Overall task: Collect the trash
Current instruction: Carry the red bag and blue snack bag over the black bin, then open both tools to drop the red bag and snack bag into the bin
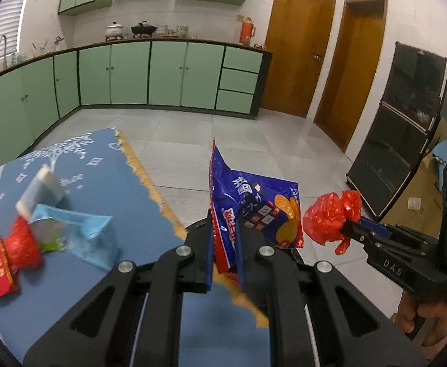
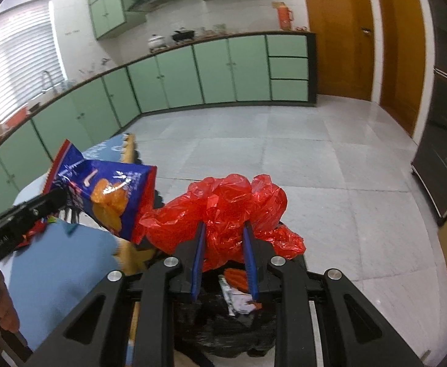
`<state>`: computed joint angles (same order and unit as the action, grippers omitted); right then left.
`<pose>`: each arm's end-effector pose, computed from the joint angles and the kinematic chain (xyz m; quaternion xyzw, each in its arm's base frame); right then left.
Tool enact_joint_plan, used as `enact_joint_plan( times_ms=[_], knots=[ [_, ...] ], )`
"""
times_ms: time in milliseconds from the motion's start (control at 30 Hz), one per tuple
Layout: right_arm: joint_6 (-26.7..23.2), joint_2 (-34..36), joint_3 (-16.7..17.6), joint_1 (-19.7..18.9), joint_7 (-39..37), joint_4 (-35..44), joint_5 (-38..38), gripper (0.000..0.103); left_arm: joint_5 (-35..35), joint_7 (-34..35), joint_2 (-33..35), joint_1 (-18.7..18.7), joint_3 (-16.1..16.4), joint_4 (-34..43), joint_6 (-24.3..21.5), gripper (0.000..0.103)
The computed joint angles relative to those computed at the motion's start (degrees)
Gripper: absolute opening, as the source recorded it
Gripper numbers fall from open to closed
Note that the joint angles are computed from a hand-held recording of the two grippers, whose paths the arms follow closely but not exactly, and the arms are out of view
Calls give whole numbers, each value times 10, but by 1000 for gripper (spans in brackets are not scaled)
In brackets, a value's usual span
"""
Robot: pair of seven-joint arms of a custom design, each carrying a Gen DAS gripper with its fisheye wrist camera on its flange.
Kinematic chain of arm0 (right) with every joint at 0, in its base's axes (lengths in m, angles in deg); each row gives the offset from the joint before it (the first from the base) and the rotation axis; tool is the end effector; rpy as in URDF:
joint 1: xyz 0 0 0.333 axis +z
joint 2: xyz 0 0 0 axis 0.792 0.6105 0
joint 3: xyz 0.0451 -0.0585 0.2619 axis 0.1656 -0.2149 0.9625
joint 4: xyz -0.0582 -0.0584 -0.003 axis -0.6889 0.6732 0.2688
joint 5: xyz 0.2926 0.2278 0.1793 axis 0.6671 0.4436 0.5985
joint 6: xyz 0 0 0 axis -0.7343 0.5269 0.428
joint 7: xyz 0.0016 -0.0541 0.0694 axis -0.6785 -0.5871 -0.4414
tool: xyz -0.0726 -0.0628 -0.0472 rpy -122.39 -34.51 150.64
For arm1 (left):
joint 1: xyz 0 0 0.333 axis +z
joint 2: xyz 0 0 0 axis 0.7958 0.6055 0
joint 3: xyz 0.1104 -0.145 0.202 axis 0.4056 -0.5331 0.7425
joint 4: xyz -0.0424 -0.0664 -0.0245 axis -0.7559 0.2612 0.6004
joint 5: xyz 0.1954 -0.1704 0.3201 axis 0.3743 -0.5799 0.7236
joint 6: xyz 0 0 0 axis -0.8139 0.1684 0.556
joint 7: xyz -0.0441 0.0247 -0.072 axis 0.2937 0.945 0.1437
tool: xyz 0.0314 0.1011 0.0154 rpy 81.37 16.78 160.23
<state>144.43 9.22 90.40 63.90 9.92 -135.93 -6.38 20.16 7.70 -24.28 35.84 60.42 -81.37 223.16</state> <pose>0.7023 0.2253 0.5044 -0.7108 0.5610 -0.1905 0.3791 0.6652 -0.2519 0.5561 -0.6617 0.6000 -0.3618 0.2671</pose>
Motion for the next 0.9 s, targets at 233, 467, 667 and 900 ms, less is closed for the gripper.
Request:
enact_joint_plan(
  times_ms=[233, 467, 667, 900],
  knots=[
    [-33, 63, -19, 6, 29, 64, -27, 23, -48, 57, 112, -8, -4, 138, -58, 11],
    [-81, 119, -28, 10, 51, 133, -48, 23, -99, 134, 243, -26, 3, 329, -156, 12],
    [-110, 144, -22, 8, 39, 175, -46, 28, -117, 131, 273, -33, 16, 378, -183, 29],
    [-108, 155, -23, 9, 25, 193, -41, 46, -117, 119, 246, -32, 20, 344, -161, 30]
  ],
)
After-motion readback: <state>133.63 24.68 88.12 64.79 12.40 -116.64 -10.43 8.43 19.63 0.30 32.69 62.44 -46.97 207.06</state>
